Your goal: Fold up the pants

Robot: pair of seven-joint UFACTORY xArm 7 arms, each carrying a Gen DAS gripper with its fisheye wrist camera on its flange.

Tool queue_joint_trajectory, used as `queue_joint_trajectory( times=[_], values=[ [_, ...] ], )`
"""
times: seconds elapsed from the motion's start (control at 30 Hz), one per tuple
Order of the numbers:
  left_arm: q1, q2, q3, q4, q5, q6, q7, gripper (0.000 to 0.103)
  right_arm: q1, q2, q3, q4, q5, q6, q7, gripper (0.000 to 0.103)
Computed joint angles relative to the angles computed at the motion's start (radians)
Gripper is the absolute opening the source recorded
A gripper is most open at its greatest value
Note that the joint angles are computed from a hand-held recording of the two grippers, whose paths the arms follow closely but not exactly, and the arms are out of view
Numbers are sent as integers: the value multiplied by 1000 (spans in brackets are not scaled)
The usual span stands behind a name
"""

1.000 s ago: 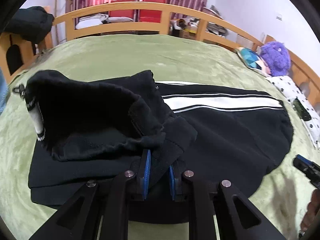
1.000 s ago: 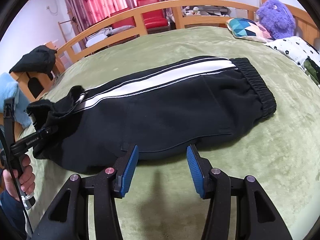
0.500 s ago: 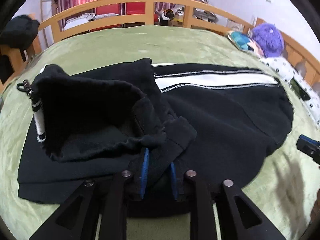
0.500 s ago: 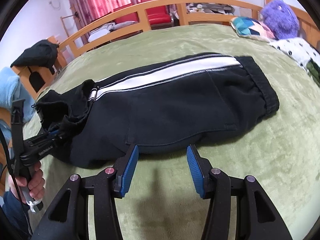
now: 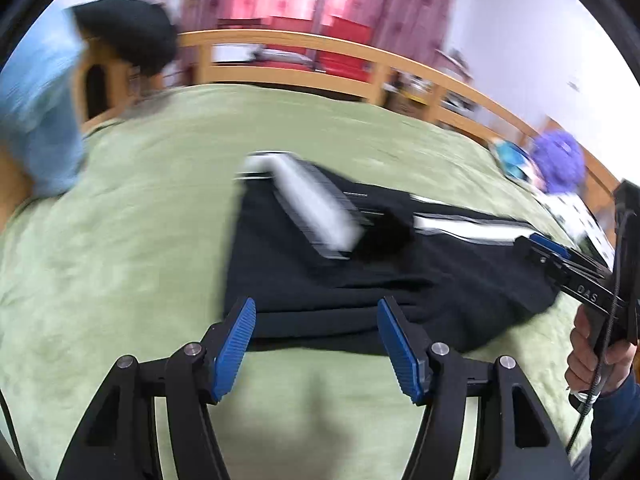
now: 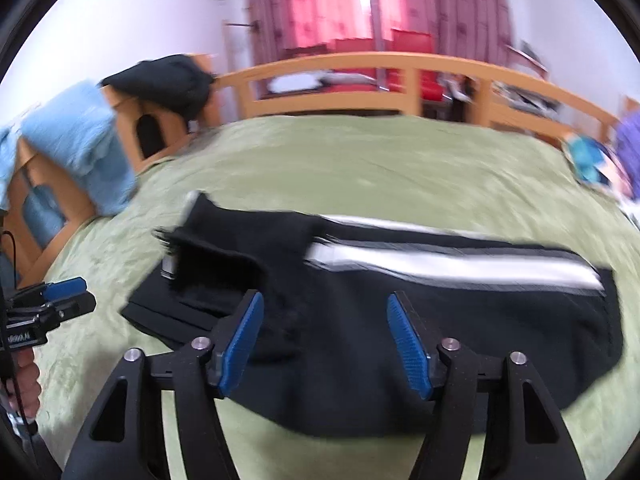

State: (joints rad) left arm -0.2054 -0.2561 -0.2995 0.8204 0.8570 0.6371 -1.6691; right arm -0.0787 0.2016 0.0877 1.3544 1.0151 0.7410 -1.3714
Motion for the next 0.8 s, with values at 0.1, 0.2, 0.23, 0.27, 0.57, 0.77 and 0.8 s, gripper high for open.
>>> queue_joint_trajectory(
  times=[0.1,0.2,0.23,0.27,0.57,0.77,0.8],
  values=[
    [20,-90,33,-101,-47,-18,10,61,43,4,35,-8,6,3,-17,60],
    [69,-162,48,-190,-64,-61,32,61,90,21,59,-10,-9,-20,-27,60],
    [84,-163,43,-200,-67,-72,38,61,104,31,66,-6,-21,-28,-31,60],
    [100,-173,45,-219,-71,-91,50,61,123,42,78,-6,-26,-58,-49,60],
    [228,-175,-1,-275,-70,-236,67,61,145,205,135,180,-131,-118,64,7],
    [302,-145,-36,-265,-34,-301,43,61,117,372,134,461,-238,-39,307,6],
    [313,-137,-35,-264,-25,-318,36,61,118,400,135,498,-264,-36,333,6]
  ],
)
